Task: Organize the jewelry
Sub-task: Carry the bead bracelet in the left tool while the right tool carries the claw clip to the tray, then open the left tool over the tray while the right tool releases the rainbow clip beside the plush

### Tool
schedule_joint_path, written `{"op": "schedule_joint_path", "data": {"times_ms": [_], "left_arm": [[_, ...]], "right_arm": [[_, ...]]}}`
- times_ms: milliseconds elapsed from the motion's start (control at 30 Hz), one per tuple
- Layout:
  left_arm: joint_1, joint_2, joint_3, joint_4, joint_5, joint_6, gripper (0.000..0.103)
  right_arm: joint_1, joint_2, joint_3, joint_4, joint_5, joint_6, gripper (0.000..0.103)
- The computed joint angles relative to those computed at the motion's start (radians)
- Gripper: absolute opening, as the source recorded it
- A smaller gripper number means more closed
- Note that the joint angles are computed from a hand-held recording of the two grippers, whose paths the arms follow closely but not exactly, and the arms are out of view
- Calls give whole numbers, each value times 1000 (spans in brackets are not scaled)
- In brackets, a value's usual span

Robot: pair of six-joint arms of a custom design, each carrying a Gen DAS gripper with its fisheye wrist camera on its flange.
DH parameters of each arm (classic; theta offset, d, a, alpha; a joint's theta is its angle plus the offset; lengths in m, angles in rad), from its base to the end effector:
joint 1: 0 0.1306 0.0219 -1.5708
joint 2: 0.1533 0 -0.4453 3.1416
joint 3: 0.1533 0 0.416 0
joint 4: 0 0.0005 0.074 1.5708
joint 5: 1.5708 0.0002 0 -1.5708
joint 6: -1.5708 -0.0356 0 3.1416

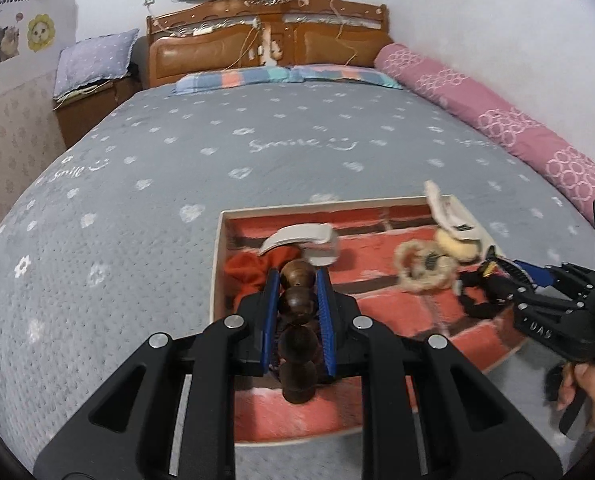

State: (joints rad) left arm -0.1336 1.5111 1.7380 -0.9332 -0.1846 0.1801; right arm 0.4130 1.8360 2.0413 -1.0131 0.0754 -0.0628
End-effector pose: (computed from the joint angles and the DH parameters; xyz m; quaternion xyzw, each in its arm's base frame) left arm 0.5475 -0.0675 0.5966 -0.0596 0.9030 0.0175 0.4251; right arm 0.6293 0.2723 0.5430 -0.1477 0.9157 0.0537 0.3698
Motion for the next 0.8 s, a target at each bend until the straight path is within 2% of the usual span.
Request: {"op": "schedule_joint_path", "data": {"times_ms": [233, 433, 533, 633, 700, 800], "left_arm": [[35, -15, -71, 22, -12, 29, 18], [54, -25, -97, -4, -1, 41, 22], [52, -36, -99, -16, -13, 39, 33], [47, -67, -111, -13, -14, 55, 49], [37, -88, -117, -18, -13, 66, 63], [2, -124, -129, -34, -62, 73, 82]], "right_arm": [[-12, 22, -3, 1, -28, -28, 42], [-11, 28, 17, -33, -30, -32, 45], [-14, 2, 3, -18, -33, -30, 57], [-20, -38, -24, -4, -35, -17, 60], [-25, -64, -44, 1, -28, -2, 63], [-38, -116, -91, 8, -8, 24, 68]]}}
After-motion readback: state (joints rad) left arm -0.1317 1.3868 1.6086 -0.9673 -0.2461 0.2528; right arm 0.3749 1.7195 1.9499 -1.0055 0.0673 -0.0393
